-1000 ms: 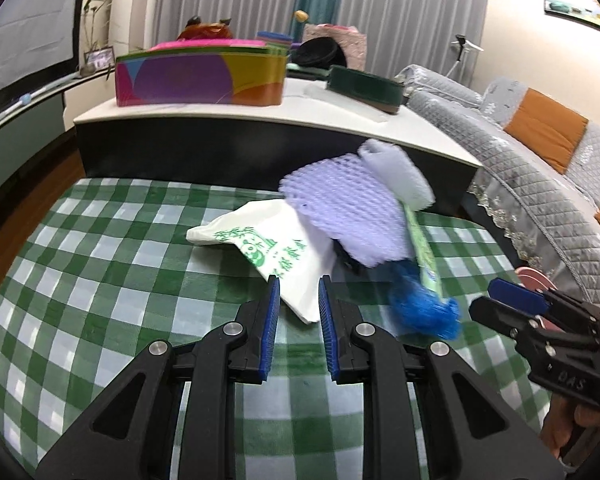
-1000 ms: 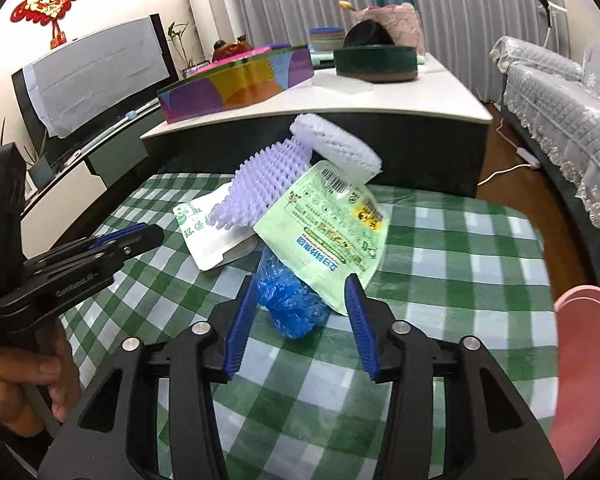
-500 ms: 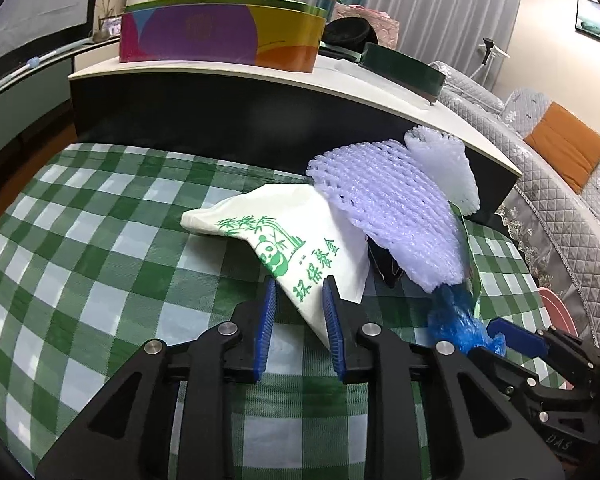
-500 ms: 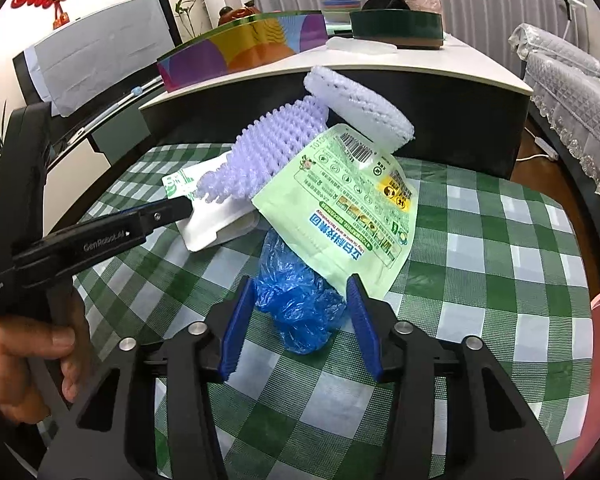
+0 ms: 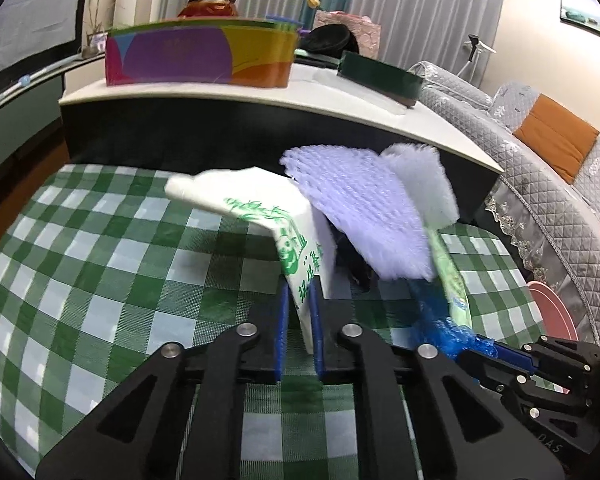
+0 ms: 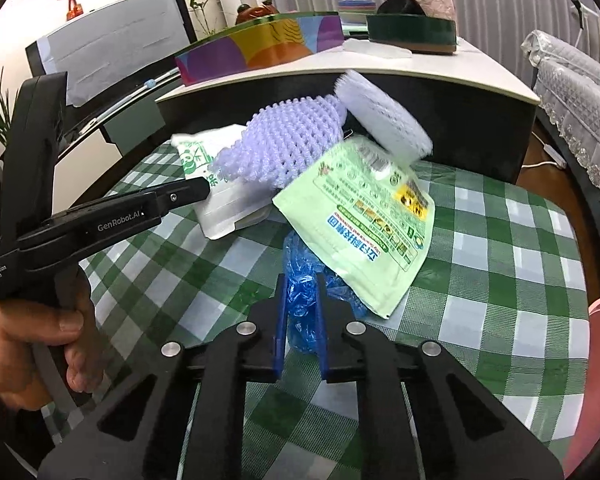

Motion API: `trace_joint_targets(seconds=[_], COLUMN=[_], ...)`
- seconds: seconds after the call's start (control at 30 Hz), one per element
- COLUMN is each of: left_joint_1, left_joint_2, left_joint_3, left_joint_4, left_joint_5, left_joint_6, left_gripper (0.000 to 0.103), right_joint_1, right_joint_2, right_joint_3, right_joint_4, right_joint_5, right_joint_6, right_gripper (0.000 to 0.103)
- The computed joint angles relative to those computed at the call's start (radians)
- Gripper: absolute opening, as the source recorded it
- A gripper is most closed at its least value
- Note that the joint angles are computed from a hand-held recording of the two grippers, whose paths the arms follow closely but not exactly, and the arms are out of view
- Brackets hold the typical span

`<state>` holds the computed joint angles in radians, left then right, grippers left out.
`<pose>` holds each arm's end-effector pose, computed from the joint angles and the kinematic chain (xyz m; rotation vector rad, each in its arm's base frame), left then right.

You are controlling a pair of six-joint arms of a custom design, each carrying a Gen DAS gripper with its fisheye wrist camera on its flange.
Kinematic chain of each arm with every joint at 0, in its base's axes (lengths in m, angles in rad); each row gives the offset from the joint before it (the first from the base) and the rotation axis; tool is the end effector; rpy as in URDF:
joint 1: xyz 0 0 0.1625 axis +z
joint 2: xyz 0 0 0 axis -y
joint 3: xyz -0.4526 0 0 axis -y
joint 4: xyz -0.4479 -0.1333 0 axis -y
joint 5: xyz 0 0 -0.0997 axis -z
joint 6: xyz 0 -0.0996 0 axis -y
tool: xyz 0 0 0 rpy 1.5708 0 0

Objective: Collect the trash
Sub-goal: 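Lift the white paper bag with the left tool while the right tool carries the blue bag toward the basin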

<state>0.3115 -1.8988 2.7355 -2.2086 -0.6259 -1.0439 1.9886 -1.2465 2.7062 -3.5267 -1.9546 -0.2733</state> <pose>-0.1633 -0.2774 0.1815 0.3787 2.3669 -1.0202 0.2198 -0.2586 0.1126 0.7919 -2.5933 0.7222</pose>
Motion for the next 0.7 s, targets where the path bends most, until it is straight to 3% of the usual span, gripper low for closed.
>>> trace_joint_targets(seconds=[0.37,0.7], left_joint_1=[-0.185,-0.383], left_joint_2=[-0.202,-0.238], left_joint_3=[-0.026,-0.049], left_joint_4=[0.453,0.678], left_joint_5=[-0.038,-0.112], left_joint_6=[-0.268,-0.42], left_gripper=[0.004,0.004], right_joint_1=[0.1,0.206], right_joint_2=[-0.147,-0.294], right_joint_3=[0.04,0.073], right_joint_4=[0.096,0.19], right_joint_5=[-0.02,-0.099], right_joint_6=[0.066,0.121], right_gripper=[0.01,0.009])
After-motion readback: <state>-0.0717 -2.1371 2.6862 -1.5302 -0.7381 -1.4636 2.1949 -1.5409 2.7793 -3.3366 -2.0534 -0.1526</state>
